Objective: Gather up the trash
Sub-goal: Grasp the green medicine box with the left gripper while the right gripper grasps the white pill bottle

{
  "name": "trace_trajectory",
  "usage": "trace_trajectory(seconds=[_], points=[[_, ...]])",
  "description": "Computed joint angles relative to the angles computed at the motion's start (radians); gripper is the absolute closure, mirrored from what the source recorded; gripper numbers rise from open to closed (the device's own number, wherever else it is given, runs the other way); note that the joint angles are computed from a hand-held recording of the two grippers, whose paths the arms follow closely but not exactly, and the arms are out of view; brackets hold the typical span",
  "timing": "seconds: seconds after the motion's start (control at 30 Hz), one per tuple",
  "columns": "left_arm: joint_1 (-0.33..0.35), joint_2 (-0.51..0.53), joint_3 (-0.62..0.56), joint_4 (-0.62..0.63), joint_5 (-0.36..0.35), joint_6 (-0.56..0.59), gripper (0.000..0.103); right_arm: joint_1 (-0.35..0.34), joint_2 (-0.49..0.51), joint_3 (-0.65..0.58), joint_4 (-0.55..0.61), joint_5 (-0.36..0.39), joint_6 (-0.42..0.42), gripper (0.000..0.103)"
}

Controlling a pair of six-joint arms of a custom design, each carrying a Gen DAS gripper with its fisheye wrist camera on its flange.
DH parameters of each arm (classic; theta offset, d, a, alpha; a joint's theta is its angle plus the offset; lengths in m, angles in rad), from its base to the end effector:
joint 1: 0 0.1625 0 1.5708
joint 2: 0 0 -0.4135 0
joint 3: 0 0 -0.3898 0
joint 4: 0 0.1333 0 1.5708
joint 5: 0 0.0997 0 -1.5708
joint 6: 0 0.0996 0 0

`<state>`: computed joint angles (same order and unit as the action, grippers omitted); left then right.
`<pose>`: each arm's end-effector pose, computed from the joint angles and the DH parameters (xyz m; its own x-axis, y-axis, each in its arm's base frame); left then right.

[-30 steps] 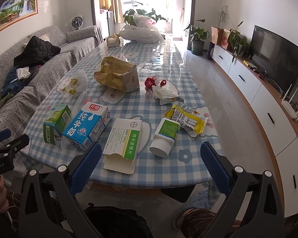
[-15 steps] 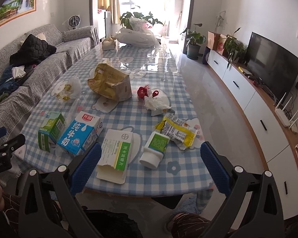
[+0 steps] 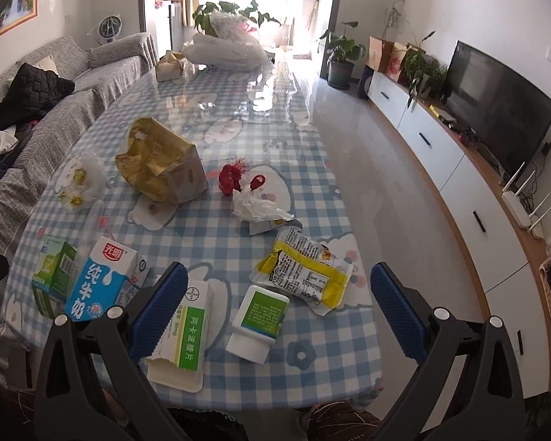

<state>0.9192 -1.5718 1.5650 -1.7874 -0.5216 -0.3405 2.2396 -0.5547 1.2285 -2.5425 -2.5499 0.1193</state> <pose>-0.1271 -0.5289 0.5523 -0.6807 -0.1181 -0.7229 0.3862 0.7808 -0.4912 0.5157 -0.5709 0.1132 -0.6550 -0.0643 0.7529 -0.5185 0.7631 -0.3859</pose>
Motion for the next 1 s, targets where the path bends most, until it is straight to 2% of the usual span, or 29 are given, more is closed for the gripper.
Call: trace_trajectory(seconds=[0.13, 0.4, 0.63, 1.0], points=[[0.041, 0.037, -0.020, -0.020, -0.011, 0.027, 0.006, -0.031, 0.026, -0.027, 0.065, 0.031, 0.050, 0.007], [0.122, 0.096, -0.039, -0.052, -0.053, 0.036, 0.006, -0.059, 0.066, -0.052, 0.111, 0.042, 0.082, 0.010], [0.159, 0.121, -0.045, -0.059, -0.077, 0.021, 0.007, -0.077, 0.062, -0.046, 0.144, 0.061, 0.113, 0.013], [0.180, 0.136, -0.051, -0.048, -0.093, 0.014, 0.011, -0.105, 0.039, -0.032, 0.209, 0.135, 0.187, 0.029]])
